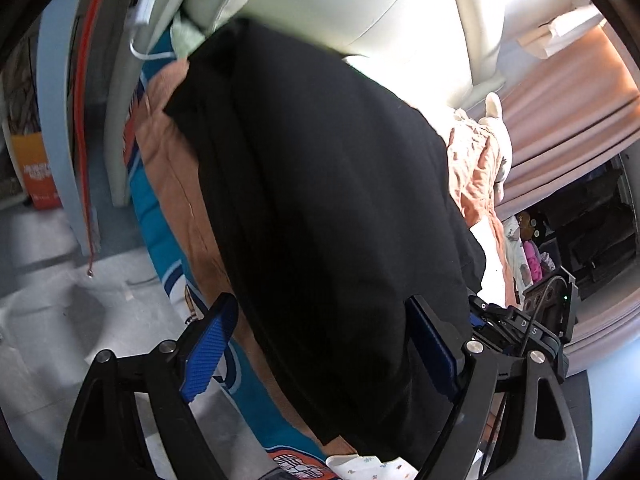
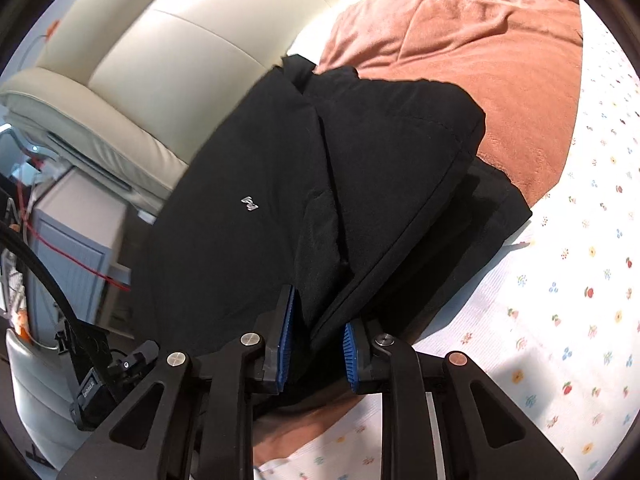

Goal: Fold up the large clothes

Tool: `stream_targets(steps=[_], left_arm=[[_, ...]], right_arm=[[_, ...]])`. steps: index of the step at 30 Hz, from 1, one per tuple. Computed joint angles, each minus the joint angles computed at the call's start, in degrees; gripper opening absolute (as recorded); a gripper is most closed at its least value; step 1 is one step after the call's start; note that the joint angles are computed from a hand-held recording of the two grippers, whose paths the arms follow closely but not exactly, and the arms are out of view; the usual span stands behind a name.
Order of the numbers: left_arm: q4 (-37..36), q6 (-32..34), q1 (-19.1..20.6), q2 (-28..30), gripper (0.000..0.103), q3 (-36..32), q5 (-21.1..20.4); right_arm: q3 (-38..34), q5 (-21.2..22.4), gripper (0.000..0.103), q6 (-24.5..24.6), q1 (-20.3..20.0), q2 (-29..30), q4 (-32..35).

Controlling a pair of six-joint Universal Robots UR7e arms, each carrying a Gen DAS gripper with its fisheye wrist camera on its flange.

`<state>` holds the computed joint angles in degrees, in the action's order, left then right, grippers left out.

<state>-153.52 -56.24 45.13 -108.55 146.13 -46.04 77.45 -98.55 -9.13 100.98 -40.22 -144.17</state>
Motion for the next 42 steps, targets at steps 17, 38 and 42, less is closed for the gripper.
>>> stream_targets(steps=[17,38,42], left_arm=[[27.36,-18.34,-14.78,-5.00,0.086,-3.21,12.08],[40.55,-32.89,-33.31,7.84,0.103,-11.38,15.02],[41.88,-33.71,-36.13,12.06,0.103,-13.76,15.59]], right_arm=[[5.67,-0.98,0.071,-0.51,2.01,-6.92,-0.47],[27.20,-5.14,0.103,-3.35,3.31,-34.70,-6.09],[31.27,-5.37,0.103,-4.59,3.07,-40.44,-7.81]])
